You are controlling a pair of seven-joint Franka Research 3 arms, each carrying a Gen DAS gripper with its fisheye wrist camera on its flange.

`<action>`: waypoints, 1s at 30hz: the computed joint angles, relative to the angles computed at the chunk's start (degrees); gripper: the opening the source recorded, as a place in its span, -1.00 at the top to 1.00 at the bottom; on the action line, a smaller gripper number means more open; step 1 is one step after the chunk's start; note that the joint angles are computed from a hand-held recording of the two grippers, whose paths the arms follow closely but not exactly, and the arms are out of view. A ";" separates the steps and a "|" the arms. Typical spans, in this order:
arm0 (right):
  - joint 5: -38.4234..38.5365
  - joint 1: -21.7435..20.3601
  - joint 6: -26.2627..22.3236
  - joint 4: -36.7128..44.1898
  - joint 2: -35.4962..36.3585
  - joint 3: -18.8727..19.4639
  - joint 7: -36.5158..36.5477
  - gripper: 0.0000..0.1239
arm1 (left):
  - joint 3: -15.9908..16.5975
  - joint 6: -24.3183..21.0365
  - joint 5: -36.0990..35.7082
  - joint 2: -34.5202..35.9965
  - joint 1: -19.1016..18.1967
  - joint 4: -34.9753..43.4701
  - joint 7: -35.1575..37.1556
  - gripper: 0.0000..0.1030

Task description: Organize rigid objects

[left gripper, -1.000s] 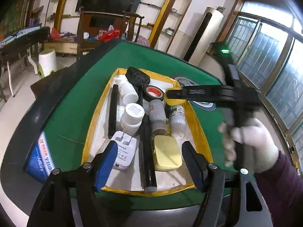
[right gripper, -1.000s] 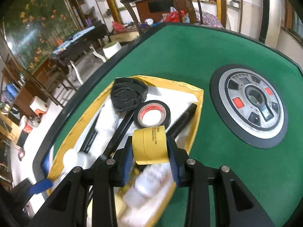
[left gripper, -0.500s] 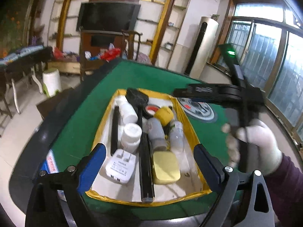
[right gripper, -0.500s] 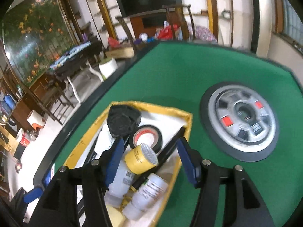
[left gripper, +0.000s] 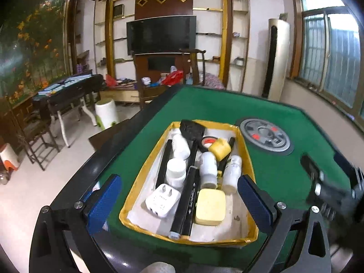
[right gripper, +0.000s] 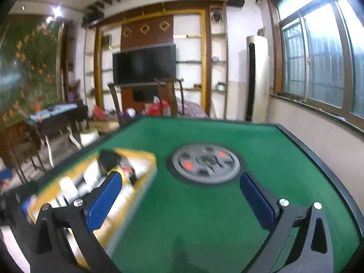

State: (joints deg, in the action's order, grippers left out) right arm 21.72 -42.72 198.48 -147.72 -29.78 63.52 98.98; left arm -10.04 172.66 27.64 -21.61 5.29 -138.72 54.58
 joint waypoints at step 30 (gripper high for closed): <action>-12.35 11.54 -8.94 -4.98 -2.78 -8.58 4.78 -0.66 | -2.20 -8.80 11.73 -1.12 -1.34 1.44 -11.42 -0.99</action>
